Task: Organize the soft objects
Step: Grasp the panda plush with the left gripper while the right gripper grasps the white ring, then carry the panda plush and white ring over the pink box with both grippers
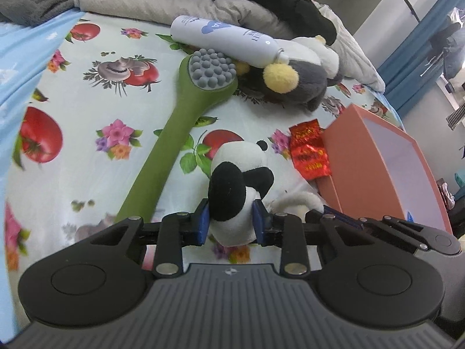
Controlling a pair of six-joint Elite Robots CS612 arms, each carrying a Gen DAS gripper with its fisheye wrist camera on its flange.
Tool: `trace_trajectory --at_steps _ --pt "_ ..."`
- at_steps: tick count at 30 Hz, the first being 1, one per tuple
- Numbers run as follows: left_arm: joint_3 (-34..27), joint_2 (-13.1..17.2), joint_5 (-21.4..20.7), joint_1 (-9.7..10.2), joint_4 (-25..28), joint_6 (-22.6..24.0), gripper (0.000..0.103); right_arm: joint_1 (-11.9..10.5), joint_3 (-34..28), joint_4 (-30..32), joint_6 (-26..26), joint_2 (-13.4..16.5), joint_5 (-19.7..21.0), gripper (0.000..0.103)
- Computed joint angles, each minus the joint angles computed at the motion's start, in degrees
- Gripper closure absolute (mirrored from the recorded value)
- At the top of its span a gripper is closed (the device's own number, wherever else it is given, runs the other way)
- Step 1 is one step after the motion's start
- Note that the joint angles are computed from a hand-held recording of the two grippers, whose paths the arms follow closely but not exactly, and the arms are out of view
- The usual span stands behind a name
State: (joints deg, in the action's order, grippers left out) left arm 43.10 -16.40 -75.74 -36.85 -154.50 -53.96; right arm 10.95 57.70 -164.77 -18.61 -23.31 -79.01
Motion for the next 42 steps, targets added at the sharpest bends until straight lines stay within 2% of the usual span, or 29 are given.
trace_trajectory --at_steps 6,12,23,33,42 --pt "7.25 -4.34 1.79 -1.58 -2.83 -0.46 0.068 -0.56 6.15 -1.92 2.73 -3.76 1.84 0.094" --pt "14.28 -8.34 3.65 -3.51 -5.32 -2.58 0.068 -1.00 12.56 -4.39 3.19 -7.41 2.62 0.094" --pt "22.17 -13.37 7.03 -6.48 -7.02 -3.64 0.068 -1.76 21.66 -9.36 6.19 -12.41 3.67 0.094" --pt "24.92 -15.77 10.37 -8.13 -9.87 -2.27 0.068 -2.19 25.77 -14.97 6.58 -15.25 4.97 0.094" --pt "23.98 -16.22 11.46 -9.28 -12.21 0.48 0.068 -3.24 28.16 -18.94 8.27 -17.46 4.88 0.094"
